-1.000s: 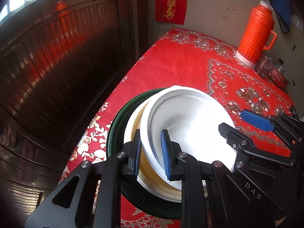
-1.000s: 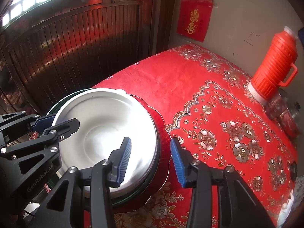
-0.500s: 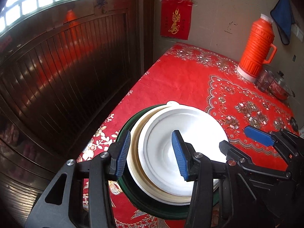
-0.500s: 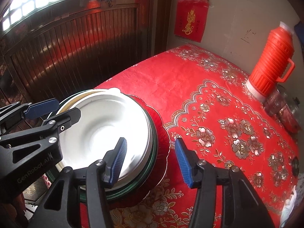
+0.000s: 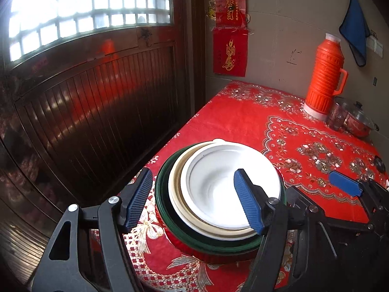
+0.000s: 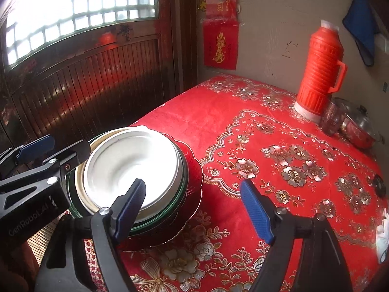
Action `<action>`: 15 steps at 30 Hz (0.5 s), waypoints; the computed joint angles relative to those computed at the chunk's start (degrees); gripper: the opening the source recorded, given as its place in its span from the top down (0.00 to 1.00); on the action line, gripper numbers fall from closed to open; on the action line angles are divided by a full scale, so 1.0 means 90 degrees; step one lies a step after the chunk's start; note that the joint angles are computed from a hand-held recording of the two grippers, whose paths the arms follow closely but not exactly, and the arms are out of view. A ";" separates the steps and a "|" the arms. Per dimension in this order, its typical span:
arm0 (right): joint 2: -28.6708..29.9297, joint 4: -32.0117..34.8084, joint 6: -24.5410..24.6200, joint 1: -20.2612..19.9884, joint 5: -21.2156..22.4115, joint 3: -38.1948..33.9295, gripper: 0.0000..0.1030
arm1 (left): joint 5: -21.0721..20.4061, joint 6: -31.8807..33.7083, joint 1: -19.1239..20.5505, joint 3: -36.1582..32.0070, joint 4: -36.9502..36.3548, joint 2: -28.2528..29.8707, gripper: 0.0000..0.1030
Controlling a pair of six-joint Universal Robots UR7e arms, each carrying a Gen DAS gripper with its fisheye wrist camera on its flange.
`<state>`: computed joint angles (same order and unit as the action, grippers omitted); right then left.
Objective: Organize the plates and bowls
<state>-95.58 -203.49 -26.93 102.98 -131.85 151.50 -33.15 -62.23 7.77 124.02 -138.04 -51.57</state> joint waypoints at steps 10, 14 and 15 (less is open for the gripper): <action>0.0268 -0.0602 0.0080 0.0131 -0.0114 0.0201 0.21 | 0.0010 -0.0336 -0.0203 0.0349 -0.0052 -0.0199 0.32; 0.0324 -0.0658 0.0088 0.0193 -0.0116 0.0221 0.21 | 0.0261 -0.0713 -0.0358 0.0378 0.0387 -0.0244 0.23; 0.0343 -0.0706 0.0071 0.0210 -0.0120 0.0226 0.21 | 0.0279 -0.0669 -0.0395 0.0427 0.0279 -0.0253 0.22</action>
